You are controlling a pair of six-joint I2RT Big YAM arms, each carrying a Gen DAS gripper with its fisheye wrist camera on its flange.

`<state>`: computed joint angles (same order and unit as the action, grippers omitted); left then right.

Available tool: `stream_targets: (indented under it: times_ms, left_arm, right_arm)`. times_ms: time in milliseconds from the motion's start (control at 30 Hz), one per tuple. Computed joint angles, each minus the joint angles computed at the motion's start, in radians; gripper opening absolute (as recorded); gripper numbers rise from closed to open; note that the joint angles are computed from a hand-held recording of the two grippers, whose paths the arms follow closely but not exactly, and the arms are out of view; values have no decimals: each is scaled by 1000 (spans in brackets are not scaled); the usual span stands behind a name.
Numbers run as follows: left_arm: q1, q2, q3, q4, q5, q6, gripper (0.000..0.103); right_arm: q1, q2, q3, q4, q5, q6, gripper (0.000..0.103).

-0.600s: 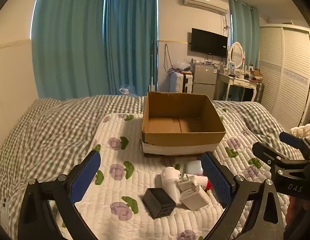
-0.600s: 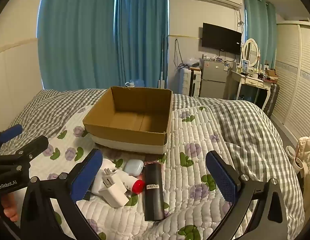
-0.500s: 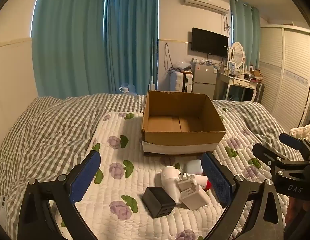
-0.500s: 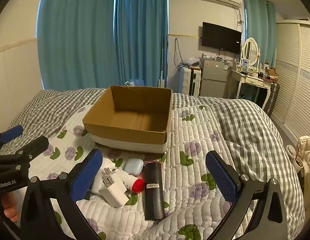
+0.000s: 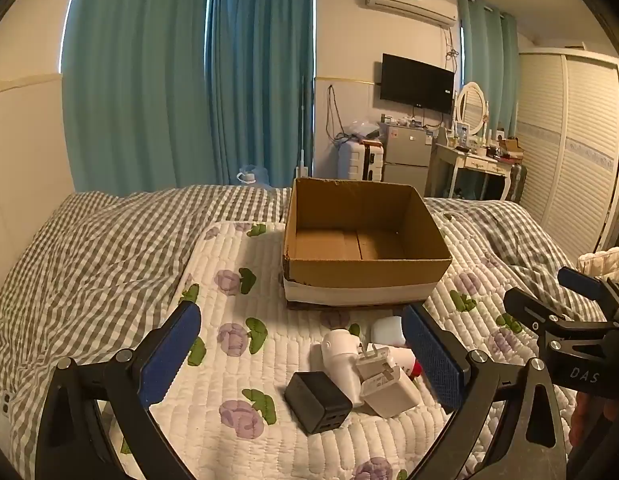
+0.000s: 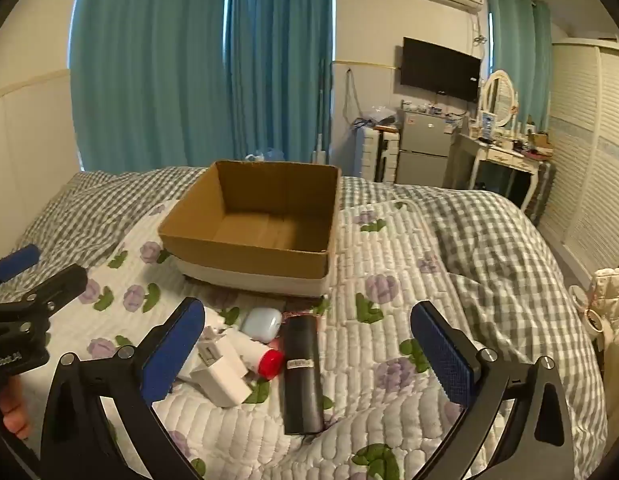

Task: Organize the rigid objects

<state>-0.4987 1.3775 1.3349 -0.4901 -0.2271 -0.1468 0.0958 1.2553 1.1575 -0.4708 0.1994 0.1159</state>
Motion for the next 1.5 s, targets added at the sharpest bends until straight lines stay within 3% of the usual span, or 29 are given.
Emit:
stream_targets:
  times_ms: [1500]
  left_arm:
    - [4,-2,-3,-4,-19,-2,103]
  right_arm:
    - [9,4,1,-16,-22,-3,103]
